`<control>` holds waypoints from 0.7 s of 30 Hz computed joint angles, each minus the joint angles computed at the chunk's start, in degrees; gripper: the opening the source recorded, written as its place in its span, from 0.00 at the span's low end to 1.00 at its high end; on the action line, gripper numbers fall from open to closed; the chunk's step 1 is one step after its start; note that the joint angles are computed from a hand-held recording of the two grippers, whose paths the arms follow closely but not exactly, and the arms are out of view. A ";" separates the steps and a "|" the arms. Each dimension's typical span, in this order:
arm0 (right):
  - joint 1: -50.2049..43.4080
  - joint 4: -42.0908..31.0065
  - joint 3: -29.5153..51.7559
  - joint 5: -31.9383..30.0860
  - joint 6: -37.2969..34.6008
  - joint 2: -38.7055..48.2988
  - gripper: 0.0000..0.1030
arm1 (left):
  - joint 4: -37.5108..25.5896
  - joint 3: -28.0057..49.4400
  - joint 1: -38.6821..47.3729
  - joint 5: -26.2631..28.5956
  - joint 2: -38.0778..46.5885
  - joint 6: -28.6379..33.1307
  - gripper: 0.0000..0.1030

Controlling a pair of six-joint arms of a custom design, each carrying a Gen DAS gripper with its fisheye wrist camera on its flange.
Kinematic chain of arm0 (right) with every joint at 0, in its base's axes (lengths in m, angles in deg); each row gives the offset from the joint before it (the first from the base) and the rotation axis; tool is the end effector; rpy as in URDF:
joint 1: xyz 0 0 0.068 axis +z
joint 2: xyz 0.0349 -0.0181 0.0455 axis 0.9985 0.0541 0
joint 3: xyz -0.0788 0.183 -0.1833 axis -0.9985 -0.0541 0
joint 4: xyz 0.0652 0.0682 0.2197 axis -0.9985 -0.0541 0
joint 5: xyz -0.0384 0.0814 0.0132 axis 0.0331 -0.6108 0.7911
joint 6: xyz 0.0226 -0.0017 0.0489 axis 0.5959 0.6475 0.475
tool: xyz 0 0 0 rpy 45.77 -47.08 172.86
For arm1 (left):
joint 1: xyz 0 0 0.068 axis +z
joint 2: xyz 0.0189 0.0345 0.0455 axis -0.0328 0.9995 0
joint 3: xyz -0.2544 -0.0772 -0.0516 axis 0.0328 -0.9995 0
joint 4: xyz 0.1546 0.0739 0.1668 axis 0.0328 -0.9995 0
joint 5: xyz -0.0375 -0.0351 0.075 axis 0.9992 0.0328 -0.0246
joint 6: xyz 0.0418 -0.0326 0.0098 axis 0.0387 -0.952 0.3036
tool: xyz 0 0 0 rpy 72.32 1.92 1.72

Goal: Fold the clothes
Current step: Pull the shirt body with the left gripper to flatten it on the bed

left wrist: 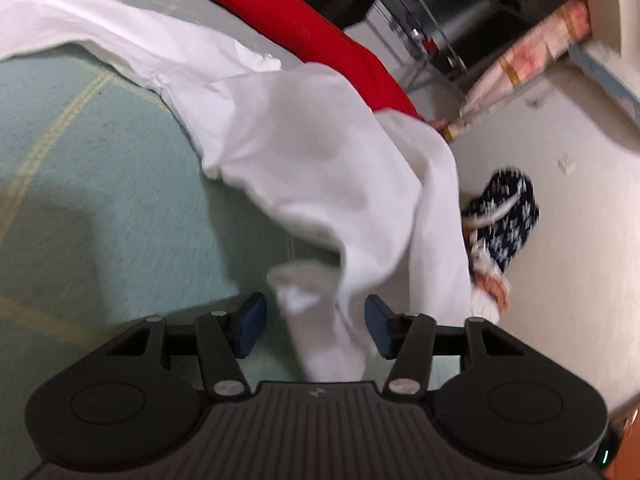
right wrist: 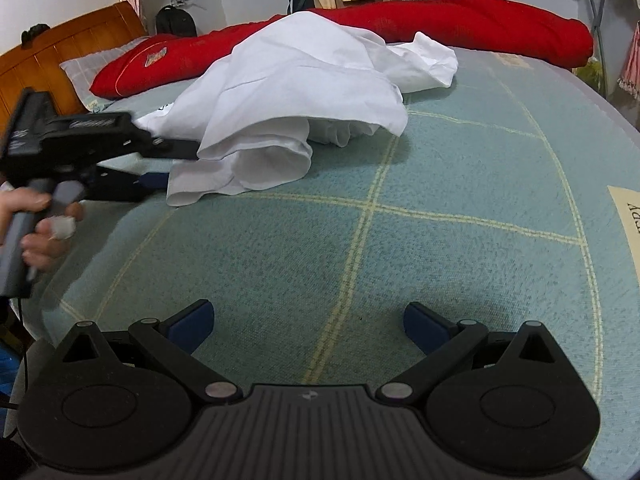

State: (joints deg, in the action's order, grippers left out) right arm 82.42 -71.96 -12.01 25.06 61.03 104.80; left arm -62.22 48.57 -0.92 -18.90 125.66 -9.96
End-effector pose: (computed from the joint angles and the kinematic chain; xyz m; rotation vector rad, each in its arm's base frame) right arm 0.1906 -0.0063 0.2210 0.0051 2.3670 0.2646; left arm 0.3862 -0.0222 0.1628 0.1795 2.3036 -1.2079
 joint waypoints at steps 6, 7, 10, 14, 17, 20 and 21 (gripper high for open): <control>0.02 1.18 -0.51 0.08 0.00 0.22 1.00 | 8.77 -5.97 -2.48 -0.99 -2.03 -7.75 0.28; -0.01 1.24 -0.55 0.06 -0.04 0.19 1.00 | 10.53 -7.51 -2.45 -0.13 -2.52 -9.33 0.28; -0.19 2.24 -1.07 -0.05 0.41 0.21 1.00 | 17.97 -10.25 -3.78 -2.87 -2.07 -14.70 0.21; 1.09 2.36 -0.86 1.68 1.12 0.47 1.00 | 21.77 -9.18 -4.96 -6.02 1.23 -20.90 0.08; -0.39 3.29 -1.86 -0.16 0.48 -0.08 1.00 | 20.57 -10.58 -5.90 -8.53 -1.20 -20.30 0.06; -1.32 3.75 -2.02 -1.34 0.85 0.06 1.00 | 18.94 -13.07 -5.56 -8.72 -4.69 -21.90 0.03; -1.23 3.68 -1.91 -1.19 0.91 0.12 1.00 | 17.86 -13.80 -5.26 -8.85 -5.95 -21.59 0.02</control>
